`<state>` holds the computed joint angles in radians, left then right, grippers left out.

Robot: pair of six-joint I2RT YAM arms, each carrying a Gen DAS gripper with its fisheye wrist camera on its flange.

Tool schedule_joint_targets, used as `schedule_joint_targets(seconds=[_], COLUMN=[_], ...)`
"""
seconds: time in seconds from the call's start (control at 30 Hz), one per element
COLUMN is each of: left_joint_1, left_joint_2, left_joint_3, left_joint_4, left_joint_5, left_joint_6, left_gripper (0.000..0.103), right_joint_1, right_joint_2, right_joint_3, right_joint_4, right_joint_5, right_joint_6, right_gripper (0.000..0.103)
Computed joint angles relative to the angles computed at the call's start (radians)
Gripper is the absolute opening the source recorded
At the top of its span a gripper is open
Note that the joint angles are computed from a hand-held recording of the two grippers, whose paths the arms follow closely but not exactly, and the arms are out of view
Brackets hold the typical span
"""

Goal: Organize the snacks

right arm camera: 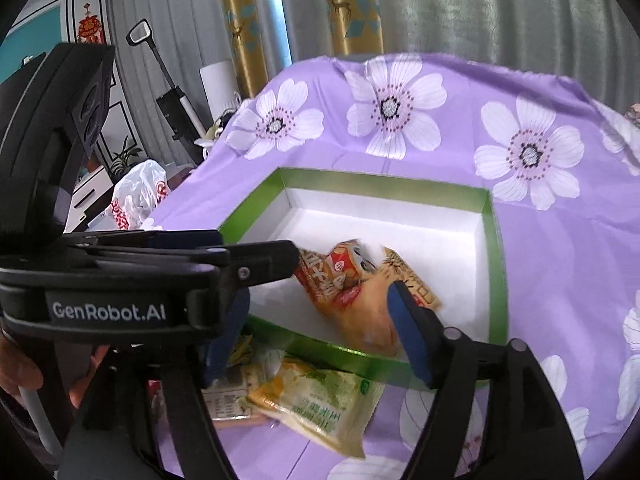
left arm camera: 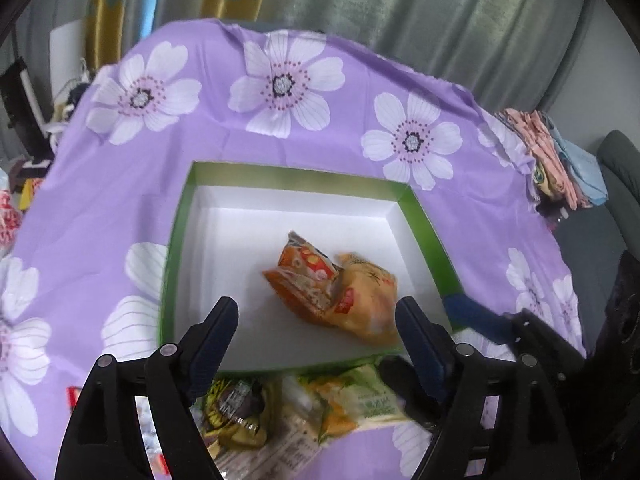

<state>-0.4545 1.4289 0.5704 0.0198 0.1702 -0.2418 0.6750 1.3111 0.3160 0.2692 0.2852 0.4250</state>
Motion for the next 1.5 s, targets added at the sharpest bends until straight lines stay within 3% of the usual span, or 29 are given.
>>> schedule_joint_targets(seconds=[0.13,0.53,0.97,1.3,1.5], left_joint_1=[0.008,-0.005,0.008,0.145,0.293], left_joint_2=[-0.125,-0.477,-0.761,-0.910,-0.930], left_joint_3=[-0.056,-0.142,-0.183,-0.227,-0.276], left_joint_4=[-0.036,-0.231,-0.436,-0.562,-0.588], left_joint_5=[-0.004,-0.025,-0.027,0.034,0.113], left_joint_6=[-0.006,-0.026,-0.036,0.022,0.097], left_gripper=[0.094,0.094,0.094,0.094,0.094], right_joint_1=[0.089,0.418,0.677,0.775,0.787], right_joint_2=[-0.130,-0.397,-0.391,-0.340,-0.289], right_joint_3=[-0.010,0.034,0.136,0.150,0.123], right_joint_4=[-0.126,-0.507,-0.771,-0.821,-0.745], right_joint_5=[0.112,0.439,0.646,0.667,0.622], right_joint_6=[0.042,0.228,0.455,0.562,0.587], right_gripper=[0.080,0.087,0.088,0.089,0.089])
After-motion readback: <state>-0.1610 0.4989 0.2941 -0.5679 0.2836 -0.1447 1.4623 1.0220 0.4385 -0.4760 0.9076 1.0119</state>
